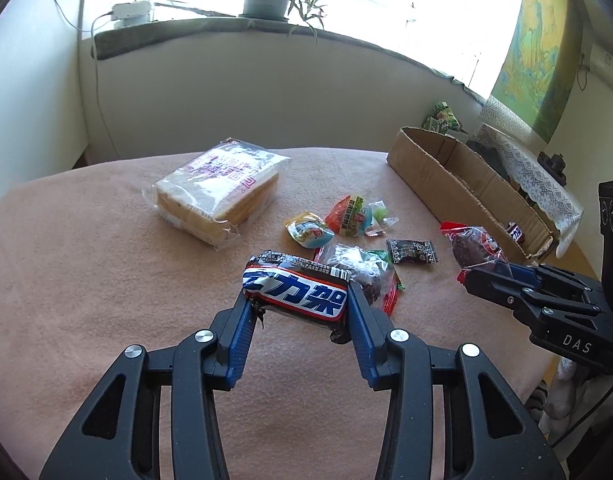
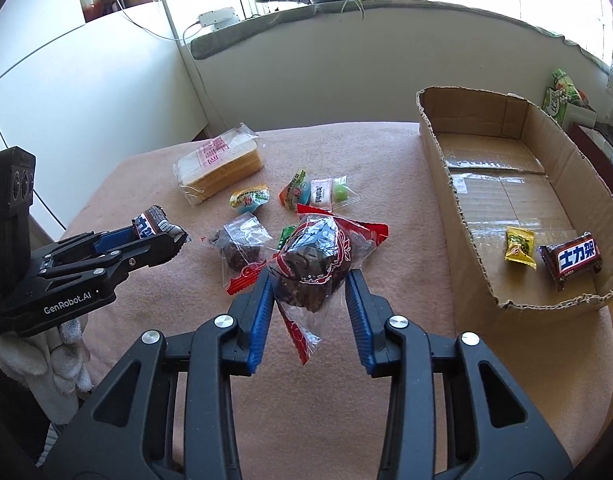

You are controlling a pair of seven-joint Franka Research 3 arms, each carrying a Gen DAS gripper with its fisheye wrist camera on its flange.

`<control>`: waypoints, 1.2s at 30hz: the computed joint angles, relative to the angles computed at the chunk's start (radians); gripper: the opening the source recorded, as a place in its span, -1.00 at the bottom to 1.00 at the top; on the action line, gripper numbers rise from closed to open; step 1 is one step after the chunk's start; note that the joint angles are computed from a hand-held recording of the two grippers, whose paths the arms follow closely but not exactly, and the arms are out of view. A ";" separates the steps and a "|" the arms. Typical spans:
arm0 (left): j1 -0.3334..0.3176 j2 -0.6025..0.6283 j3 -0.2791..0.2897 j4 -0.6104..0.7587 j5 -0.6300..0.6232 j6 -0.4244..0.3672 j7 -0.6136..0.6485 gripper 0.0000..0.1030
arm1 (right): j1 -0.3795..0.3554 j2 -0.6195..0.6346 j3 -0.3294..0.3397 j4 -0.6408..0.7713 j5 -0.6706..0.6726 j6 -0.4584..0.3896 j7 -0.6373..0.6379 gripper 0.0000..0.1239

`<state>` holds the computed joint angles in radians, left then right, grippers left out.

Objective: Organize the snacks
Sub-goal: 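Grasp the red-wrapped bag of dark candy with the right gripper, then carry both items over the box and open both grippers to drop them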

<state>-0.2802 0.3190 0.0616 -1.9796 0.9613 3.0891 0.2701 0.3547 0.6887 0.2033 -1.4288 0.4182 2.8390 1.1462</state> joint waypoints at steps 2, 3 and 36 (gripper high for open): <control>-0.008 0.005 0.005 0.018 0.007 0.005 -0.008 -0.17 | -0.010 -0.013 0.006 -0.009 0.006 0.011 -0.013 -0.39; -0.014 0.010 0.009 0.028 0.011 0.007 -0.014 -0.17 | -0.015 -0.019 0.009 -0.014 0.011 0.018 -0.019 -0.39; -0.024 0.414 -0.177 0.672 -0.507 -0.175 0.623 -0.17 | -0.084 0.213 -0.134 0.477 -0.138 -0.196 0.146 -0.39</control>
